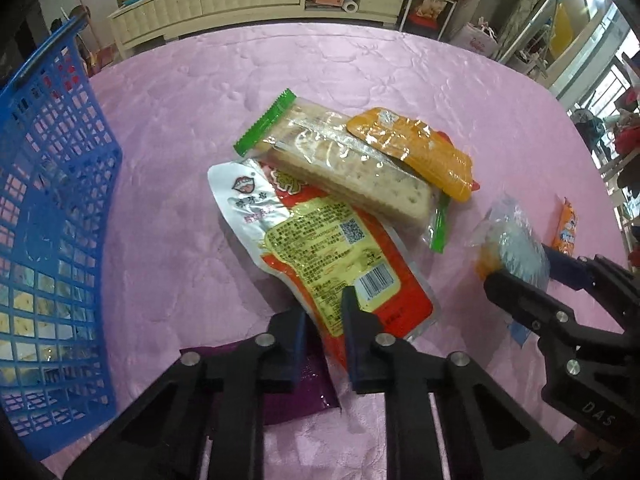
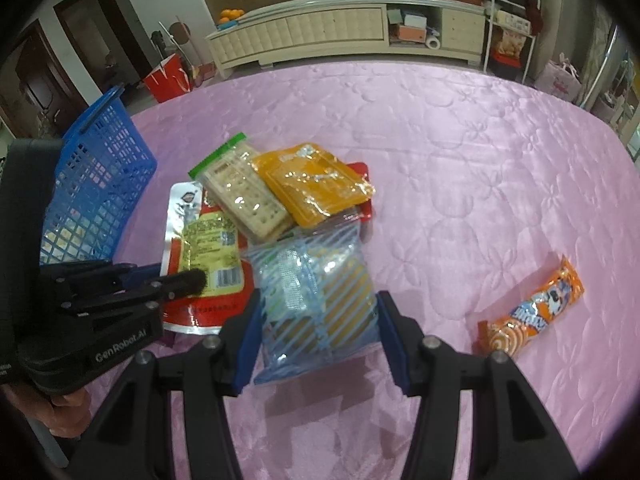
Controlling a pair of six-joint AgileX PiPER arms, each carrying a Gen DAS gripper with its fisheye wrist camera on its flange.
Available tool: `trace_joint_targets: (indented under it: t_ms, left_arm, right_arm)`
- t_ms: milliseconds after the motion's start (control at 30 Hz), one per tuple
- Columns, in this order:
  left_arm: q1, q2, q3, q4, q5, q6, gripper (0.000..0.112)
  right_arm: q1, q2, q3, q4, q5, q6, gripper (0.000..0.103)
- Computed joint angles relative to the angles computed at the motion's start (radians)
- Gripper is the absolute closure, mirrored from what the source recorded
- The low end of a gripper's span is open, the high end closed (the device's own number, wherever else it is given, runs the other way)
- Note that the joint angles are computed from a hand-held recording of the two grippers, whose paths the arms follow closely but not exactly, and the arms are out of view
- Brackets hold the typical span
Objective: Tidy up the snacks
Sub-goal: 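Grasp the clear blue-striped cookie bag with the right gripper while the left grasps the red-and-white spicy snack pack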
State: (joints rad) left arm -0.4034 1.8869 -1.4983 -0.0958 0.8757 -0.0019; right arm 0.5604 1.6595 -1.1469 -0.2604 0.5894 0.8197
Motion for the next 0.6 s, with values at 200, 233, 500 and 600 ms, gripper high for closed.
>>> trace_joint_targets:
  t_ms: [200, 233, 500, 600]
  left_arm:
    - [0.031, -0.055, 0.051, -0.049, -0.007, 0.045, 0.108]
    - [0.034, -0.067, 0.063, -0.05, -0.011, 0.051, 0.109]
    - [0.027, -0.185, 0.156, -0.041, -0.03, 0.06, 0.111]
    - [0.033, -0.251, 0.218, -0.061, -0.045, 0.097, 0.112]
  right_arm:
    - [0.029, -0.009, -0.008, -0.02, 0.048, 0.008, 0.044]
    - [0.042, -0.015, -0.004, -0.035, 0.054, 0.017, 0.044]
    - [0.096, -0.053, 0.01, -0.048, 0.075, 0.065, 0.045]
    - [0.139, -0.061, -0.009, -0.094, 0.105, 0.113, 0.045]
